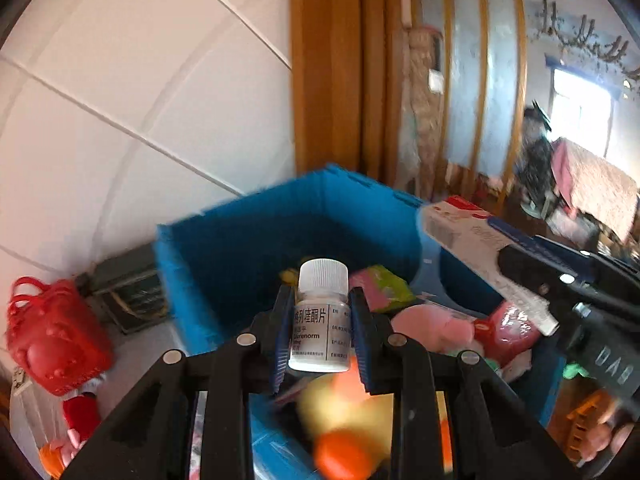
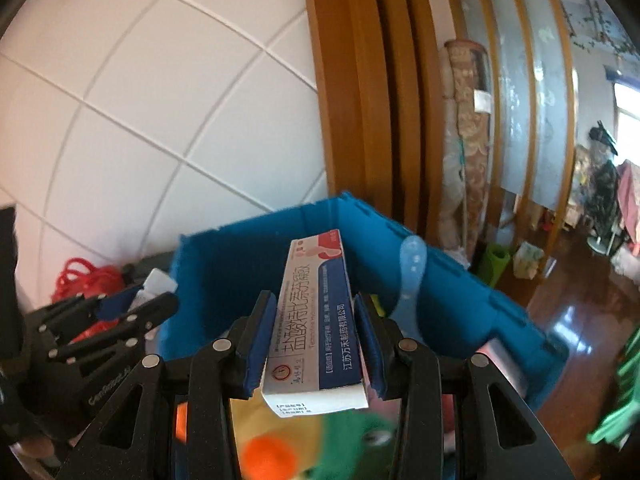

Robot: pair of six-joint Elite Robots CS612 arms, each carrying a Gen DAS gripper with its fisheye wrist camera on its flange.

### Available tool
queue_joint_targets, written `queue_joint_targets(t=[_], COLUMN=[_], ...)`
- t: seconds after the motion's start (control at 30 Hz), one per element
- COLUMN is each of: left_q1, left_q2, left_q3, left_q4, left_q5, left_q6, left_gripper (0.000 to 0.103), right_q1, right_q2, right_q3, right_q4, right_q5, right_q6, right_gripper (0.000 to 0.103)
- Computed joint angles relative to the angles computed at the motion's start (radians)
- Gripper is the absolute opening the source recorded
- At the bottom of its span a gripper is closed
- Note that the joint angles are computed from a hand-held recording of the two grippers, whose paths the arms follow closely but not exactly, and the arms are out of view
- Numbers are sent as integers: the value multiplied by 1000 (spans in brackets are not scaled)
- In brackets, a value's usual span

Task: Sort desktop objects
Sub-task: 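Carry the pill bottle and medicine box into the blue crate and release both, then return both tools to the remaining items on the bed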

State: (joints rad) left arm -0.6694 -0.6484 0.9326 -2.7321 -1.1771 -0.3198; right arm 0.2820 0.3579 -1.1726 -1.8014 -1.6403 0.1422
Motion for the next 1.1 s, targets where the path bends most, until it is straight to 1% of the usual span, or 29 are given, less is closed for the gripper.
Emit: queue_joint_targets(t=[0.1,0.2,0.3,0.37,0.43,0.53,0.57,0.6,0.63,0.67,0.7,0.73,0.77,0.8,0.83,0.9,0.93,1.0,1.03,1.1], left_q1=[6,7,10,9,9,11,12,13,13,12,12,11,11,11,13,16,17,17,18,17], left_q2=[67,131,177,205,222,244,266,272,280,279,277,274,272,267,264,249,238,218,213,187], left_q3=[-144,-272,-363,-418,-445,-484,-528,-539,-555,-552,-545,-537,-532,-522,-518,-488,-468,-430,-420,-371], left_q4=[140,259,351,403,427,458,484,497,508,506,500,493,487,481,478,460,448,423,416,383], left_q5=[-32,-36,-46,-45,-42,-48,-51,-52,-50,-44,-38,-24,-12,-7,-9,-9,-7,0,2,3], left_q6=[-18,-32,-50,-52,-51,-51,-56,-63,-65,-67,-65,-63,-61,-65,-71,-87,-92,-95,-96,-97], left_gripper=[27,27,27,27,27,27,28,30,40,46,55,58,59,59,60,63,67,70,72,73], right_q1=[-23,-39,-49,-53,-56,-56,-56,-56,-57,-57,-57,-57,-56,-56,-57,-57,-58,-57,-56,-54], right_q2=[-19,-33,-47,-58,-65,-76,-80,-81,-84,-88,-89,-90,-91,-91,-92,-91,-90,-87,-85,-81], right_q3=[44,84,122,149,172,205,215,222,230,241,245,250,252,253,256,251,248,237,231,216], right_q4=[18,27,36,50,55,61,62,60,58,56,53,50,47,46,44,46,44,46,46,51], right_q5=[25,43,60,75,89,82,82,81,79,75,71,62,49,44,41,29,26,14,13,2], right_q6=[-15,-15,-17,-20,-18,-27,-28,-29,-29,-31,-33,-32,-29,-27,-27,-25,-25,-30,-30,-31], right_gripper=[40,40,40,40,40,40,40,40,40,41,41,41,46,54,59,82,86,101,103,103])
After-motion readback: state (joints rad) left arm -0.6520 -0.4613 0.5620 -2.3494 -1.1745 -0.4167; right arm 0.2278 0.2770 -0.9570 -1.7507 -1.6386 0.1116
